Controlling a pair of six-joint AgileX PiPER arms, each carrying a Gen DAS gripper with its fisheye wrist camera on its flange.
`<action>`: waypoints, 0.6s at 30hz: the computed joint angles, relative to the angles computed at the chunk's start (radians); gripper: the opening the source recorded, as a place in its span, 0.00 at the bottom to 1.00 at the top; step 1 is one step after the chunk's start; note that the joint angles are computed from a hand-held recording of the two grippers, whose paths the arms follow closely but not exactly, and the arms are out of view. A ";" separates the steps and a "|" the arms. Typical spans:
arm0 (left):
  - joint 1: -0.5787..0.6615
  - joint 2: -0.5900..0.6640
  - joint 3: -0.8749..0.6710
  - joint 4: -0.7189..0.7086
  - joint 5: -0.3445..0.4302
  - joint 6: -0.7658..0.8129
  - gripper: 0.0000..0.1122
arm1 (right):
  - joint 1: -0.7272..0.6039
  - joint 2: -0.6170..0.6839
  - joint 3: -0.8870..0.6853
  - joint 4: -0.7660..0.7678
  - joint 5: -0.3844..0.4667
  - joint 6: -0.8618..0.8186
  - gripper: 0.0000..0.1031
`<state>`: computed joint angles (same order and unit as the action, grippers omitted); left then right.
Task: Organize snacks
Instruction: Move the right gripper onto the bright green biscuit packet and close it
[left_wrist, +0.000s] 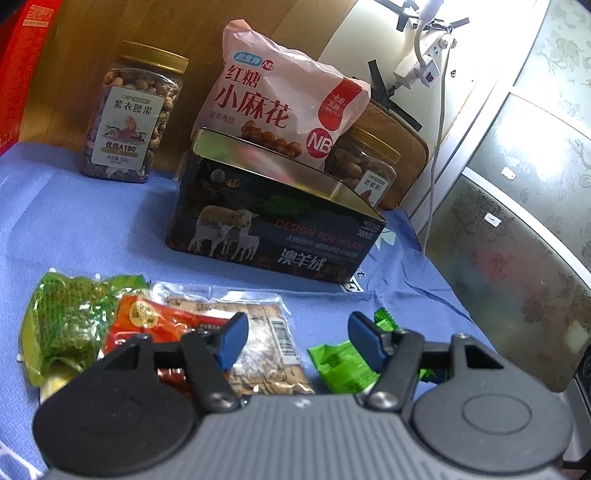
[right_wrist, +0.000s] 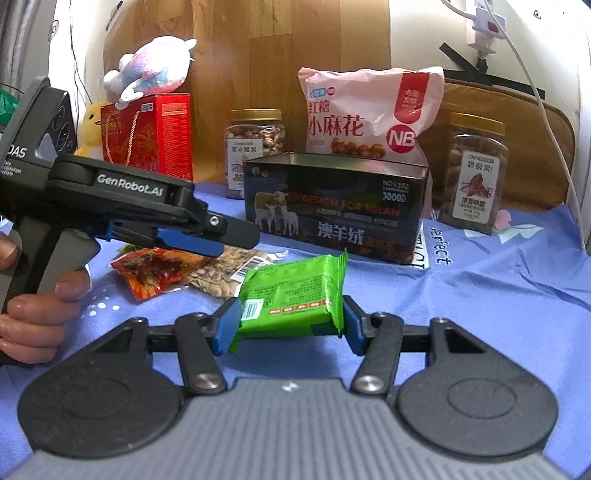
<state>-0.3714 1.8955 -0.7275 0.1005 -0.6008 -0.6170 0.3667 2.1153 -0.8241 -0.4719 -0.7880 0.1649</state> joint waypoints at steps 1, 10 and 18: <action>0.001 0.000 0.000 0.005 -0.001 -0.005 0.55 | 0.001 0.000 -0.001 0.000 0.000 0.001 0.58; 0.034 -0.002 0.019 0.111 -0.055 -0.110 0.66 | 0.005 -0.006 0.007 0.010 -0.030 0.011 0.58; 0.093 0.010 0.034 0.294 -0.146 -0.271 0.72 | 0.010 -0.015 0.025 0.016 -0.084 0.019 0.58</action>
